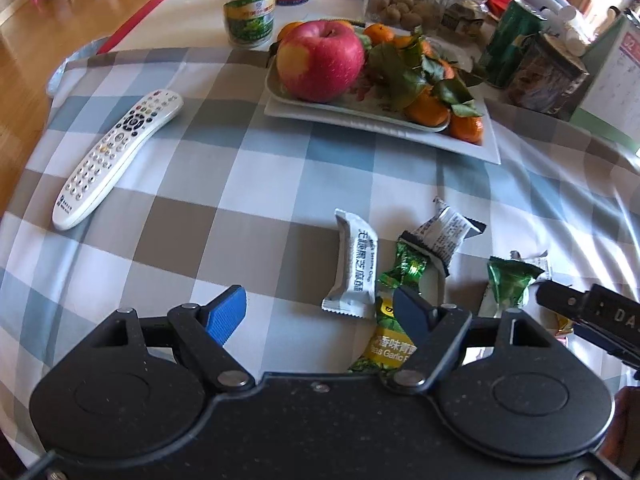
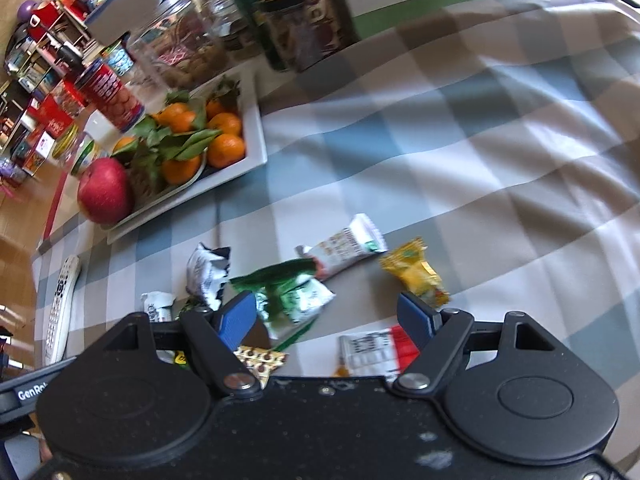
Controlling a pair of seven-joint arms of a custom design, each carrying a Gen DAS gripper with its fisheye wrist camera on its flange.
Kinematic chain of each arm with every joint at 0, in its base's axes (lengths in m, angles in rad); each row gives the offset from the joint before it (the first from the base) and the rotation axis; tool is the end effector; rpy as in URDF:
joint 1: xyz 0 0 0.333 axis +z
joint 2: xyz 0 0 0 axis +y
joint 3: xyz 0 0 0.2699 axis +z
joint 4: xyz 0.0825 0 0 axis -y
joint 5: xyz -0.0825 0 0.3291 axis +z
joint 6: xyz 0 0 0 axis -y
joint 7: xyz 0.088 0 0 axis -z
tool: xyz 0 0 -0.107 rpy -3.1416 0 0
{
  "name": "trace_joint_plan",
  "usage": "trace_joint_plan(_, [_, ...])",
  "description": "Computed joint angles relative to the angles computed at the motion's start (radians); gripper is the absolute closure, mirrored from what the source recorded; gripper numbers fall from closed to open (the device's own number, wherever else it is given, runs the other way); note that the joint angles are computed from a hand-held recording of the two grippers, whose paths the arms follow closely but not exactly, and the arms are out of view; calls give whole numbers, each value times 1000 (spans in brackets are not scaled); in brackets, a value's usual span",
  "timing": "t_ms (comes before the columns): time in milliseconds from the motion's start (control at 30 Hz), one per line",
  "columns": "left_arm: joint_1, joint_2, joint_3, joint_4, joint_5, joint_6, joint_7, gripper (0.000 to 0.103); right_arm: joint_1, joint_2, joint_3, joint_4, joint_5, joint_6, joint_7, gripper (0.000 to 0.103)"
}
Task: Organize snacks
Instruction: 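Close the left tool on the white snack bar while the right tool grasps the green packet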
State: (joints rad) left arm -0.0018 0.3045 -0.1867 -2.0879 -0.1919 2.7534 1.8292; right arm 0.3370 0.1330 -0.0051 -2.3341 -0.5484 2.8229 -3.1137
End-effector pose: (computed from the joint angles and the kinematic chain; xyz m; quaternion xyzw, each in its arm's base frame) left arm 0.5559 -0.0944 0.3138 -0.5963 0.7786 -0.1794 0.0776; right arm 0.4657 0.1881 0.3098 -0.3789 0.9004 -0.0968 0.1907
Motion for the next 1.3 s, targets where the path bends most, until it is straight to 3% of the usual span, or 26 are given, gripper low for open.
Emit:
trace_joint_plan(200, [-4,6,16,34,15,-54,-52,23,20,79,-14,63,27,16,-4,22])
trace_joint_plan(333, [-11,1,30,37,40,-46,-99,23,50,111,-43,86,12,14,26,22])
trace_joint_plan(600, [12,1,12,58,-12,-94,-83,23,86,158,-79,122,-2,25,49,22])
trace_joint_plan(900, [11,18,19,83,-13,-108,-92,23,133,232,-118,209,-51,-42,49,22])
trace_joint_plan(1000, [5,26,24,90,3,-106,-110,23,136,239,-112,226,-65,-79,33,29])
trace_joint_plan(1067, [4,31,24,94,10,-104,-118,23,125,235,-102,222,-64,-70,14,45])
trace_joint_plan(1167, [-1,33,25,90,26,-93,-126,23,101,230,-79,216,-27,-49,-43,59])
trace_joint_plan(1300, [3,35,16,84,26,-79,-118,23,67,211,-49,195,64,-31,-116,61])
